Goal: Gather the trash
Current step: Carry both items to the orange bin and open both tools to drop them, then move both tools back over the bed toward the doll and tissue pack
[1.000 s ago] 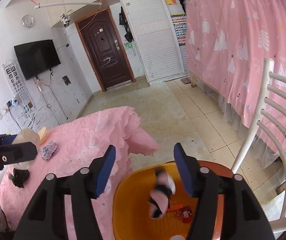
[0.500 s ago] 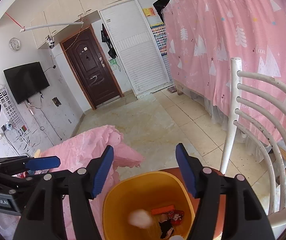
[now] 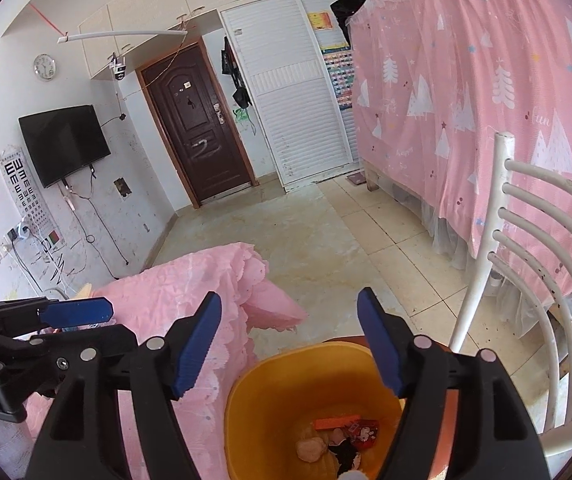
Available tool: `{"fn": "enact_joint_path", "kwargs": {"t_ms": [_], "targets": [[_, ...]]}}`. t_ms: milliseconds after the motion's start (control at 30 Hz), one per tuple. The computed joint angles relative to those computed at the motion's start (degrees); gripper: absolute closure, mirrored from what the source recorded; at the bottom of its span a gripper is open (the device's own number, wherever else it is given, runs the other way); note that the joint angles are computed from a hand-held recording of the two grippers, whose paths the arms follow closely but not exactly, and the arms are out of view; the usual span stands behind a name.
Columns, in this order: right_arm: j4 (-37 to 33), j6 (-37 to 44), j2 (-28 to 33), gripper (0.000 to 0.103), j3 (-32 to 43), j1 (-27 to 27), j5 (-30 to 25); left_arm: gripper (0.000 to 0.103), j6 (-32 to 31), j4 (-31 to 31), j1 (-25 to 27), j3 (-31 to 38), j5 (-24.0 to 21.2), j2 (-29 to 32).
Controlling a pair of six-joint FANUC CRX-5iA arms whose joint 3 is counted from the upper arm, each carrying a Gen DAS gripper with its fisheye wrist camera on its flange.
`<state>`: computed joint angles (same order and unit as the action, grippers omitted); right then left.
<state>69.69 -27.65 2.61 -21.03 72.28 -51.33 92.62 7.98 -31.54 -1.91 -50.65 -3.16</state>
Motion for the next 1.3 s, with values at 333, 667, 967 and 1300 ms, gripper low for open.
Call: {"fn": "enact_joint_path", "kwargs": {"t_ms": [333,667,967,1300], "targets": [[-2.94,7.63,6.25,0.036,9.61,1.22,-0.26,0.033,-3.15,3.04,5.13,-5.56,1.76,-6.87],[-7.96,19.56,15.58,0.032,23.75,2.14,0.15,0.031,-6.78,6.97,13.15,-11.21,2.10,-13.11],[-16.25,33.34,26.93,0.030,41.67,2.81,-0.82,0.029,-8.40,7.30,21.38,-14.46,0.57,-17.68],[-28.11,51.71,42.59,0.026,68.96,3.28,-7.66,0.023,-8.34,5.93,31.69,-17.00,-0.20,-21.43]]}}
